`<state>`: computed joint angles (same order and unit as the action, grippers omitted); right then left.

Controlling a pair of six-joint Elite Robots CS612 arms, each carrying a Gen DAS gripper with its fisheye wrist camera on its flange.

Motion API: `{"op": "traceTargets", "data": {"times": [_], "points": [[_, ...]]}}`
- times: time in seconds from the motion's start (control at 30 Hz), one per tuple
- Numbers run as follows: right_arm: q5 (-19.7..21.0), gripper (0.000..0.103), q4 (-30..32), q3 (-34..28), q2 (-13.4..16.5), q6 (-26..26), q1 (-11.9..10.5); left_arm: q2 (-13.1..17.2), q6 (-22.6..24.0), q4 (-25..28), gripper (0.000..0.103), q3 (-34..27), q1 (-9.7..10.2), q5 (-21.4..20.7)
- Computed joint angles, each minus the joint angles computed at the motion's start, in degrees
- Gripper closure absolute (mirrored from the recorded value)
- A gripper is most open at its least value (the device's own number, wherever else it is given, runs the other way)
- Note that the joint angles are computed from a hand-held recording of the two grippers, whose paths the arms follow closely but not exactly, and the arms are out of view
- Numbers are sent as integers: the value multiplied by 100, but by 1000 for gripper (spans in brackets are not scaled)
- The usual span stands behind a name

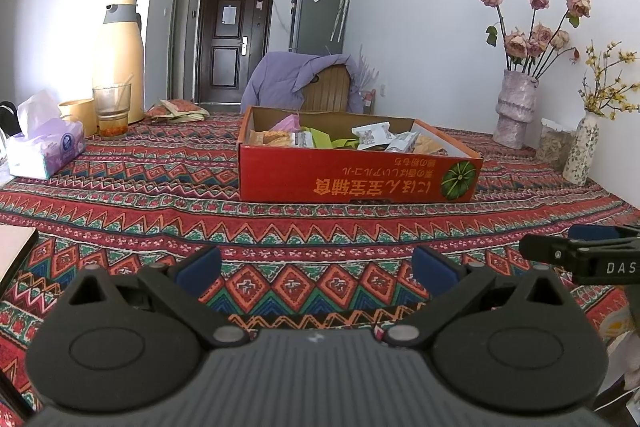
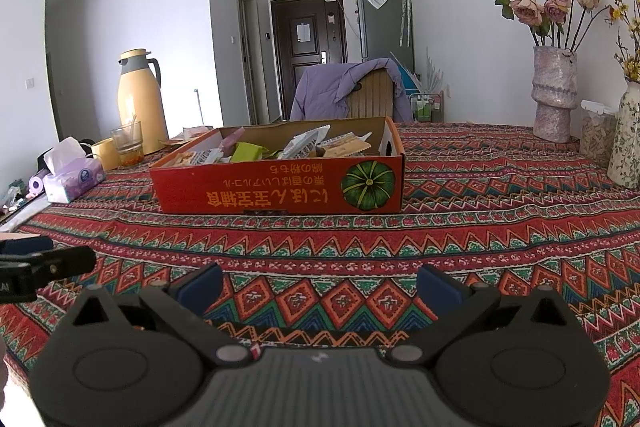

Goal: Organize snacks

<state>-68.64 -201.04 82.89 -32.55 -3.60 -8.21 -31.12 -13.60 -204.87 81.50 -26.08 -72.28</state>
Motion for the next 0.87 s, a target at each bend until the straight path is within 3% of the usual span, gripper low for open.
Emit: {"op": "traceTargets", "data": {"times": [0.87], "points": [[21, 0, 34, 8, -12, -36, -12, 7, -13, -114, 0, 35, 20, -107]]}}
